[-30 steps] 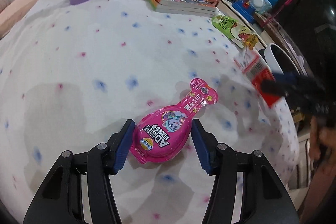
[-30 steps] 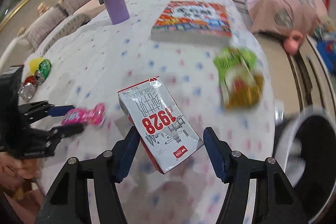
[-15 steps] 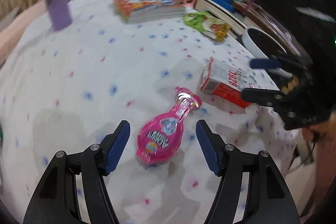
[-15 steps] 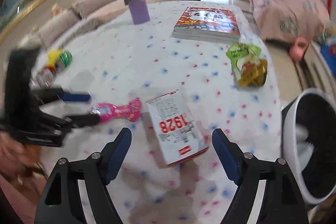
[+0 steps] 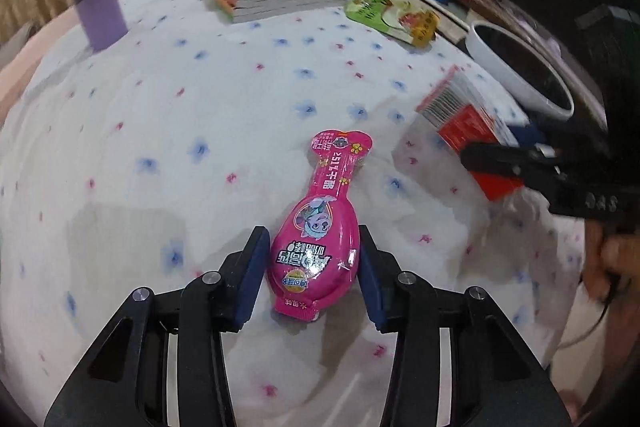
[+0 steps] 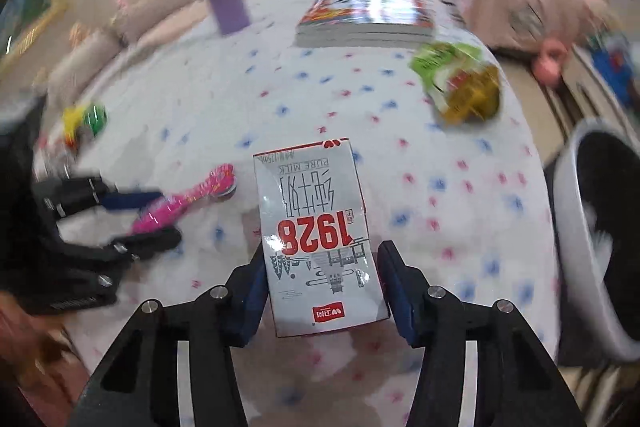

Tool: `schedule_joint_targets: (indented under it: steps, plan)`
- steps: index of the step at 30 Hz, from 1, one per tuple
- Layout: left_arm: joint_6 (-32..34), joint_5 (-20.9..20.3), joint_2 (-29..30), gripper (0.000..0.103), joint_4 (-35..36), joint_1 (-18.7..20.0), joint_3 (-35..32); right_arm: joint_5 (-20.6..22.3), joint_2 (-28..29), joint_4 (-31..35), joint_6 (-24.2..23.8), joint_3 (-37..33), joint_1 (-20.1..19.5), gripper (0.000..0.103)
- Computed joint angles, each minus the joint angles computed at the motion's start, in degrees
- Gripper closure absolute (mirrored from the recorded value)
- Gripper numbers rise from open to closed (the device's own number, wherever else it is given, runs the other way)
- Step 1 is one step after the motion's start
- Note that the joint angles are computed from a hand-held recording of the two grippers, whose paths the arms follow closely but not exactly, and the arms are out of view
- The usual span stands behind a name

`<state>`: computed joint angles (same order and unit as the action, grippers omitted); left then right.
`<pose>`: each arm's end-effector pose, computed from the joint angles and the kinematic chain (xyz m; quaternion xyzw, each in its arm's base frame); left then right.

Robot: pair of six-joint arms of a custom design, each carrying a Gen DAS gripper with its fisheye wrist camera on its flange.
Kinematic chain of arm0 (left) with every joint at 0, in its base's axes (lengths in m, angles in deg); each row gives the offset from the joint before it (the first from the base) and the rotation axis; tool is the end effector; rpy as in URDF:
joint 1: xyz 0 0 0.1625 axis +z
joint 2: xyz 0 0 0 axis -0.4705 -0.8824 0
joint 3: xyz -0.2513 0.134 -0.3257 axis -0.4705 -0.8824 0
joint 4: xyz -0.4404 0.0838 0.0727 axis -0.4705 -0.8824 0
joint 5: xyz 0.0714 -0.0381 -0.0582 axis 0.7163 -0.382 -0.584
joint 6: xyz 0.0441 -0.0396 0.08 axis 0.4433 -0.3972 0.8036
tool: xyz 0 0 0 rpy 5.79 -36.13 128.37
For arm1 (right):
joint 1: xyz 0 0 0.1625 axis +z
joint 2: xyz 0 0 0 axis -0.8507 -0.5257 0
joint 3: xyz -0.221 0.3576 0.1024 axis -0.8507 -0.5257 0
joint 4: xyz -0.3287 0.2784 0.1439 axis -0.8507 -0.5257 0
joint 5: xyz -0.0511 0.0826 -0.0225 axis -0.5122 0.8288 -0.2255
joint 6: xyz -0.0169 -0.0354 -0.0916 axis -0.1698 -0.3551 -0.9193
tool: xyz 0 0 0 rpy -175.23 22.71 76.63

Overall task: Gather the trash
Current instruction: 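Grasp the pink candy package with the left tool while the right tool grasps the white-red carton, then carry the pink package and white-red carton over the bin and release both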

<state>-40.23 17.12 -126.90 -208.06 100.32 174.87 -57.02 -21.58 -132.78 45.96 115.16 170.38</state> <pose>-0.0003 -0.5779 0.2571 0.3693 0.8936 -0.1088 0.2306 0.2911 -0.5246 -0.0323 0.1067 -0.9186 0.2701 0.2682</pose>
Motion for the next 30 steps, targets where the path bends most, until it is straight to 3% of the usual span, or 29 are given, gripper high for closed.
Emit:
schedule_joint_targets:
  steps: [4,10,30]
  plan:
    - [-4.4,-3.6,-1.5,0.062,1.0,0.4,0.8,2.8,0.2,-8.3,4.1,3.3,0.4,0.050]
    - [-6.3,-6.2,-3.0,0.062,0.2,-0.7,2.5,3.6,0.9,-15.1,7.3,5.7,0.9,0.050]
    - [-7.2,-6.9,-3.3,0.062,-1.7,-4.6,5.3,2.6,0.2,-27.3,10.8,11.5,0.8,0.050]
